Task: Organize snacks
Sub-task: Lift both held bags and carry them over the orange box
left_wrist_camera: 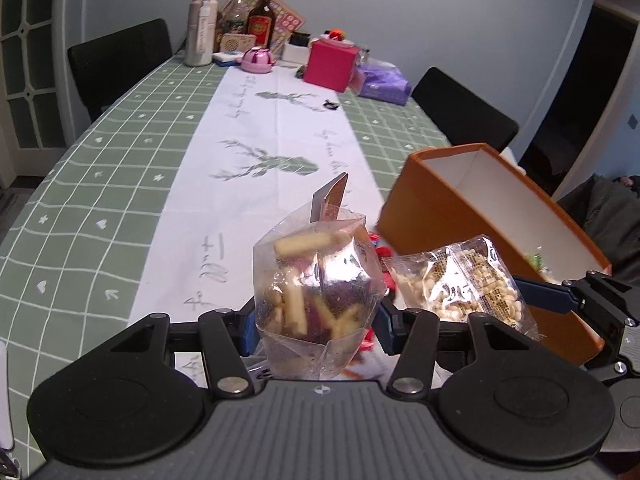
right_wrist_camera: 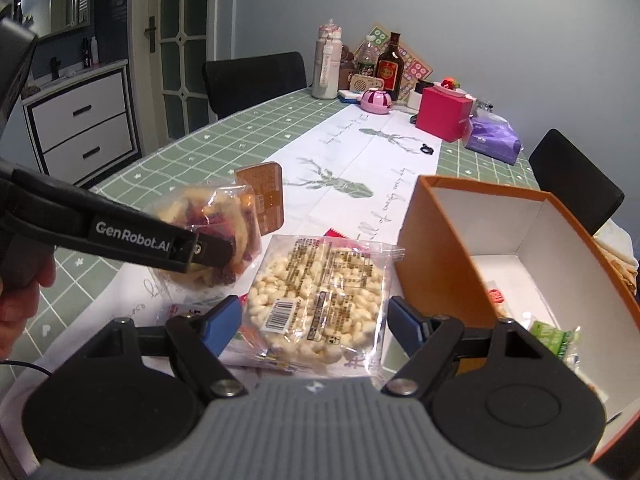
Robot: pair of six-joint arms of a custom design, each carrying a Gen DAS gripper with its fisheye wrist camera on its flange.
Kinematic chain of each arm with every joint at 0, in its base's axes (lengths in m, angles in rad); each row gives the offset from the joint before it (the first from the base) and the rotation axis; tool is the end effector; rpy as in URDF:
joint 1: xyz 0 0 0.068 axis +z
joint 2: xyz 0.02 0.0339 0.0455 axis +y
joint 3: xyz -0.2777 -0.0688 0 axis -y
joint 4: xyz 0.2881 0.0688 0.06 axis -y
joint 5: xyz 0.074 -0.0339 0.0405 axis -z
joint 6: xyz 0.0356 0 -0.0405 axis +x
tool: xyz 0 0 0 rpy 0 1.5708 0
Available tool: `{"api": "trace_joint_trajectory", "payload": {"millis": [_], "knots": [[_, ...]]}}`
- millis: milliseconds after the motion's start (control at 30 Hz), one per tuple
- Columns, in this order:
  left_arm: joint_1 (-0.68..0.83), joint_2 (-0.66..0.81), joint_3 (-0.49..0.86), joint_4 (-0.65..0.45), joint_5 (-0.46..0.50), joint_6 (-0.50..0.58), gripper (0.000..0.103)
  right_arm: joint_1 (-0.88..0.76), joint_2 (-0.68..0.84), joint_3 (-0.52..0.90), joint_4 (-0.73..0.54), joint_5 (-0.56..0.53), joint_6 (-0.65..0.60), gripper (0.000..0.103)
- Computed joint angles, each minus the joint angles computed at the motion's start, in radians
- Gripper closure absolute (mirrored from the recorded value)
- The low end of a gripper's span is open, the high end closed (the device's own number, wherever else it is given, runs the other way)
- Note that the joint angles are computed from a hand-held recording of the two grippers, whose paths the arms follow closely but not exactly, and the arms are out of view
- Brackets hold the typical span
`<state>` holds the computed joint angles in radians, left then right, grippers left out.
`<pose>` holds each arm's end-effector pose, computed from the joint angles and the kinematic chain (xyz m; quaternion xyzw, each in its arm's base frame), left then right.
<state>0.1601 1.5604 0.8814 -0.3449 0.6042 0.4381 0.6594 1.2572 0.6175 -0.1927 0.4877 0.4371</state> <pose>0.3317 0.0331 0.1687 0.2069 0.8992 -0.1978 0.3308 0.2254 0.1536 0.1758 -0.0138 0.9091 -0.0097 0.4162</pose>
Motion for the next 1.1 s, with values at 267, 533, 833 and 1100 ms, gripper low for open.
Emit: {"api": "trace_joint_trajectory", "payload": {"millis": [267, 533, 833, 1100], "knots": [[-0.122, -0.099, -0.001, -0.025, -0.002, -0.078, 0.041, -0.103, -0.208, -0.037, -0.133, -0.014, -0.064, 0.026], [-0.296, -0.115, 0.029, 0.03, -0.082, -0.269, 0.041, -0.281, -0.328, -0.06, -0.223, -0.076, -0.169, 0.026], [-0.471, -0.036, 0.097, 0.076, -0.148, -0.496, 0.041, -0.464, -0.42, -0.113, -0.253, -0.146, -0.287, 0.026], [-0.567, 0.071, 0.162, 0.09, -0.193, -0.56, 0.041, -0.652, -0.386, -0.125, -0.204, -0.231, -0.405, 0.026]]}}
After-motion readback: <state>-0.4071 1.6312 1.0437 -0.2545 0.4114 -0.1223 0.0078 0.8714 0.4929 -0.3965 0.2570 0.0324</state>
